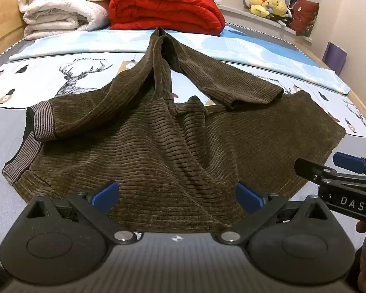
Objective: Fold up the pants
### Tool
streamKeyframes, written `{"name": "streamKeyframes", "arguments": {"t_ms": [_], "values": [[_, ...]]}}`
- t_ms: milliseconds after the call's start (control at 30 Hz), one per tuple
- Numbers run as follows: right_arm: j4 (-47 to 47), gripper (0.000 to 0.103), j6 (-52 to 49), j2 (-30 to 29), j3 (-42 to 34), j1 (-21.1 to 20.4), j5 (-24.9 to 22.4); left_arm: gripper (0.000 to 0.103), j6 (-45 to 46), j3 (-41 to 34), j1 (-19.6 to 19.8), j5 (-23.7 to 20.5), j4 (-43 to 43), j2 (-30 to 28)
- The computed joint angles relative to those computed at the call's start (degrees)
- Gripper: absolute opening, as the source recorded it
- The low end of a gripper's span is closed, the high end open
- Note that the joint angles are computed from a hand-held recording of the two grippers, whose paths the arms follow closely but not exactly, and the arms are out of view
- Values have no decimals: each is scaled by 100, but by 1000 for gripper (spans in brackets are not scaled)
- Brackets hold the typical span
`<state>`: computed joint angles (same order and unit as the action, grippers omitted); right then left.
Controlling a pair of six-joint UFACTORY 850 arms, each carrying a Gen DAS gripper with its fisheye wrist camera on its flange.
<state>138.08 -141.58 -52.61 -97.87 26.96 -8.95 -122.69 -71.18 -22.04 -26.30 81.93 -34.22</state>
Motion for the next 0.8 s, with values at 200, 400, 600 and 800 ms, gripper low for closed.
{"name": "streamKeyframes", "arguments": {"t_ms": [200, 400, 600, 800], "values": [[-66, 84, 56, 33, 37, -6, 16, 102, 20, -7, -1, -1, -31, -5], [123, 84, -129, -8, 20, -1, -11, 102, 9, 2, -2, -16, -19, -3], [11, 84, -17, -8, 3, -2, 1, 102, -55, -10, 2, -11, 45, -29], [4, 84, -2, -7, 0, 1, 9, 102, -76, -1, 6, -7, 73, -36]]}}
